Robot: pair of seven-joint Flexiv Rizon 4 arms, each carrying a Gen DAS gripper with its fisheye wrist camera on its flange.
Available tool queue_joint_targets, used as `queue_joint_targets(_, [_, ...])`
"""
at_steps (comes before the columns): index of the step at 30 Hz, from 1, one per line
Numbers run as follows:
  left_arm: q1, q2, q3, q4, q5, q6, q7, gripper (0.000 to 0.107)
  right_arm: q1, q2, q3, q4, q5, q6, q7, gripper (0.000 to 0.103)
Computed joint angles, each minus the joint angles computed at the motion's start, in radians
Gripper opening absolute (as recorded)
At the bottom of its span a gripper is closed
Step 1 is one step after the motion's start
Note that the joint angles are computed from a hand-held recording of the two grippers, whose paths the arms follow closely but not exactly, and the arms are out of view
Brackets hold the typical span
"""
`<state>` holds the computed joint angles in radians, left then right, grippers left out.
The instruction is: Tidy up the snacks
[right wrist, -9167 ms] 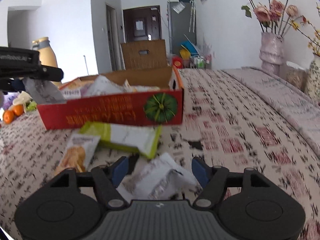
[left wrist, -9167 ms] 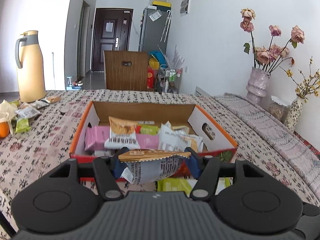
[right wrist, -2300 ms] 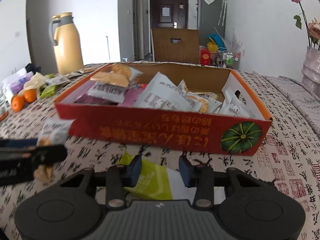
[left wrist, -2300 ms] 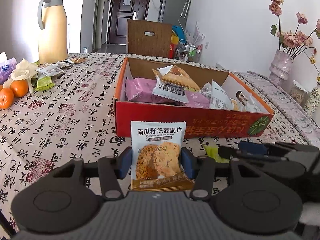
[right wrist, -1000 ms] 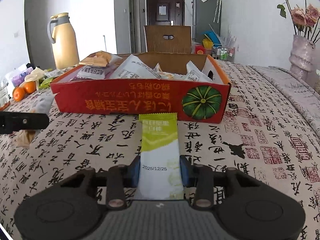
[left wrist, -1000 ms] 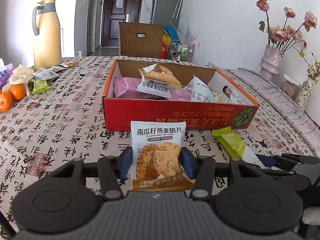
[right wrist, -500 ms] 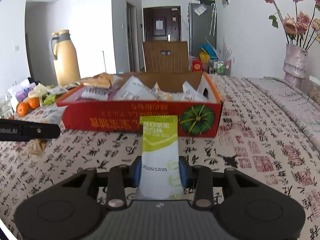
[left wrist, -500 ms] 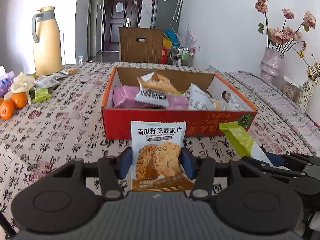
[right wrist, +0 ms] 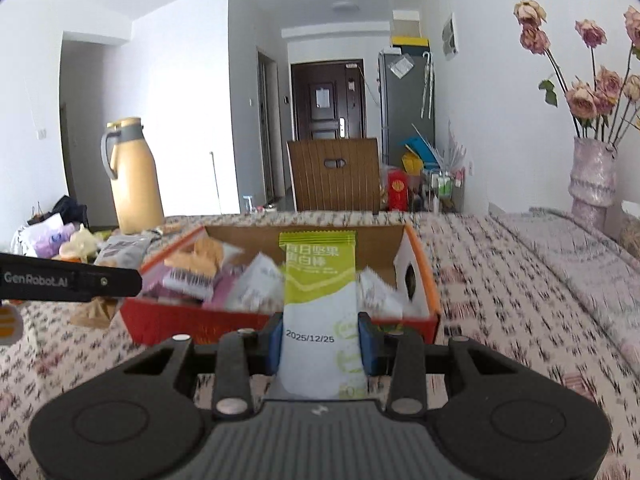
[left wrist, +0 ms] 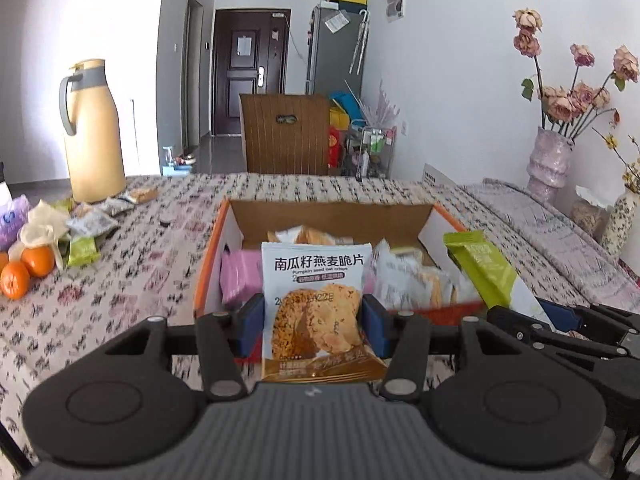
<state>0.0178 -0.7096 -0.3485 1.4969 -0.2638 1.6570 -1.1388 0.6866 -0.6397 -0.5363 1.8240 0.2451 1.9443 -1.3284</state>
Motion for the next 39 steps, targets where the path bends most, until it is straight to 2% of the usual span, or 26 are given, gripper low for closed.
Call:
queue_joint_targets(5, [-0.087, -0.059, 0.098, -0.146, -0.016, -0.045, -0.026, 0.053, -0.064, -0.048, 0.027, -0.106, -0.038, -0.022, 0.019, 0.036])
queue_joint_targets(10, [-0.179, -0.156, 0.225, -0.354, -0.026, -0.143, -0.078, 0.053, -0.127, -0.124, 0.032, -0.247, -0.099, -0.089, 0.078, 0.037])
queue_joint_targets(16, [-0.225, -0.273, 0.316, -0.582, -0.002, -0.272, -0.161, 0.054, -0.216, -0.199, 0.065, -0.398, -0.205, -0.186, 0.186, 0.040])
queue_joint_targets(17, [-0.228, -0.287, 0.327, -0.608, 0.006, -0.289, -0.179, 0.058, -0.226, -0.205, 0.071, -0.410, -0.220, -0.194, 0.201, 0.040])
queue_joint_targets(18, [-0.231, -0.299, 0.337, -0.631, 0.014, -0.301, -0.198, 0.069, -0.234, -0.209, 0.076, -0.417, -0.232, -0.198, 0.216, 0.040])
queue_joint_targets(19, [-0.229, -0.302, 0.340, -0.634, 0.022, -0.300, -0.213, 0.076, -0.236, -0.211, 0.073, -0.417, -0.239, -0.195, 0.232, 0.048])
queue_joint_targets(20, [-0.229, -0.302, 0.346, -0.632, 0.031, -0.290, -0.231, 0.088, -0.236, -0.211, 0.071, -0.411, -0.248, -0.188, 0.246, 0.055])
queue_joint_targets(21, [-0.226, -0.298, 0.345, -0.622, 0.038, -0.273, -0.244, 0.098, -0.232, -0.210, 0.062, -0.399, -0.252, -0.173, 0.260, 0.070])
queue_joint_targets(22, [-0.220, -0.290, 0.337, -0.601, 0.044, -0.247, -0.251, 0.101, -0.220, -0.207, 0.046, -0.382, -0.253, -0.160, 0.271, 0.082])
queue_joint_targets(27, [-0.156, -0.215, 0.226, -0.441, 0.052, -0.139, -0.190, 0.103, -0.196, -0.158, 0.045, -0.283, -0.239, -0.094, 0.262, 0.103])
queue_joint_targets(31, [-0.111, -0.145, 0.169, -0.283, 0.052, -0.040, -0.142, 0.103, -0.148, -0.107, 0.035, -0.183, -0.188, -0.039, 0.218, 0.103])
queue_joint_targets(36, [-0.001, -0.066, 0.030, -0.079, 0.077, 0.069, -0.082, 0.103, -0.084, -0.040, 0.032, -0.055, -0.103, 0.013, 0.133, 0.103])
queue_joint_targets(39, [0.028, -0.028, 0.015, 0.009, 0.094, 0.102, -0.080, 0.103, -0.055, -0.002, 0.041, 0.012, -0.057, 0.026, 0.085, 0.103])
